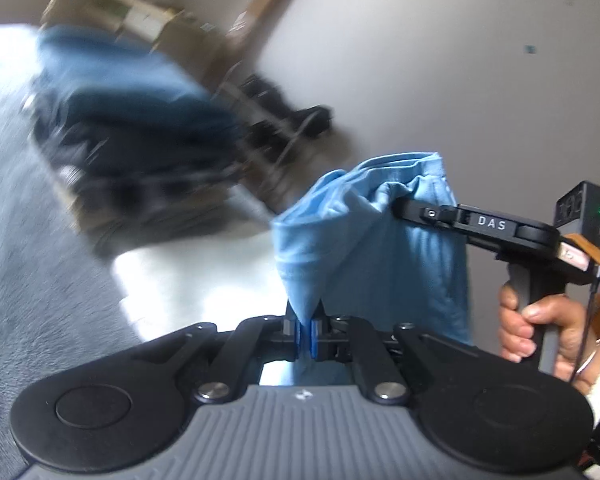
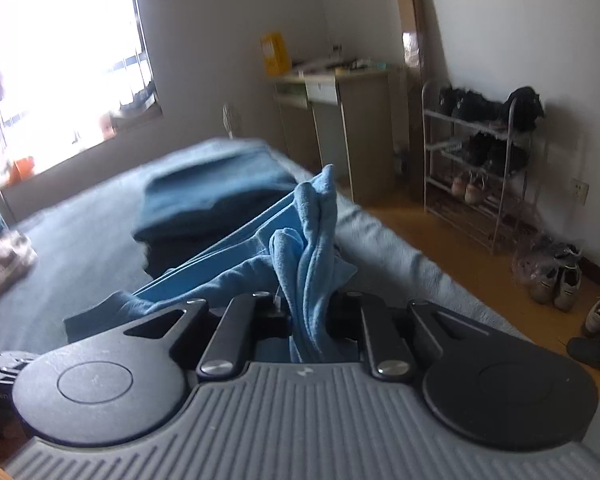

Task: Fold clothes
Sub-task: 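Carry the shirt and lay it onto the white folded cloth beside the clothes stack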

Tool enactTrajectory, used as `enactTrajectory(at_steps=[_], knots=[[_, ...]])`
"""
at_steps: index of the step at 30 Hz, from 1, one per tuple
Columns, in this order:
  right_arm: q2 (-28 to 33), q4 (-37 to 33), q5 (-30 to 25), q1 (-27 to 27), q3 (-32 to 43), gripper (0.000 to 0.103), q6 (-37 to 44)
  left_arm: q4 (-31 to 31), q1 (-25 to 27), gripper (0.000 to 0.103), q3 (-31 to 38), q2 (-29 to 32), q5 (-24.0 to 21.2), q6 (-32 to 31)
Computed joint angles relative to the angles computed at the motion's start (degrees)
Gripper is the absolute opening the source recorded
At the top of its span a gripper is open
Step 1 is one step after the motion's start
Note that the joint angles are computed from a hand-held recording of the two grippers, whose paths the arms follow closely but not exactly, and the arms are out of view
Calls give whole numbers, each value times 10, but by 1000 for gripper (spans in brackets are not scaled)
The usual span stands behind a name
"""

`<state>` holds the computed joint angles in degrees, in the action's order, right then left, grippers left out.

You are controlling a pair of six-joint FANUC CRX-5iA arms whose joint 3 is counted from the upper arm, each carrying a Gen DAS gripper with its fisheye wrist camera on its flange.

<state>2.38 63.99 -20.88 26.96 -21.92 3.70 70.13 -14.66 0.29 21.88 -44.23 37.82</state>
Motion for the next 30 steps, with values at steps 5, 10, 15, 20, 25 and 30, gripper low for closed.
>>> enactTrajectory(at_steps=[5, 10, 15, 20, 25, 30], knots=[[81, -152, -59, 19, 103, 10, 173, 25, 13, 4, 12, 42, -7, 10], [129, -217, -96, 23, 177, 10, 273, 82, 13, 4, 13, 66, -4, -9], [167, -263, -135, 32, 229, 10, 340, 67, 20, 5, 25, 83, 0, 15], [214, -291, -179, 33, 274, 18, 343, 52, 25, 16, 46, 104, -5, 23], [171, -191, -165, 30, 211, 61, 194, 39, 26, 71, 29, 82, 46, 48], [77, -33, -153, 17, 96, 71, -28, -7, 31, 72, 24, 62, 76, 77]])
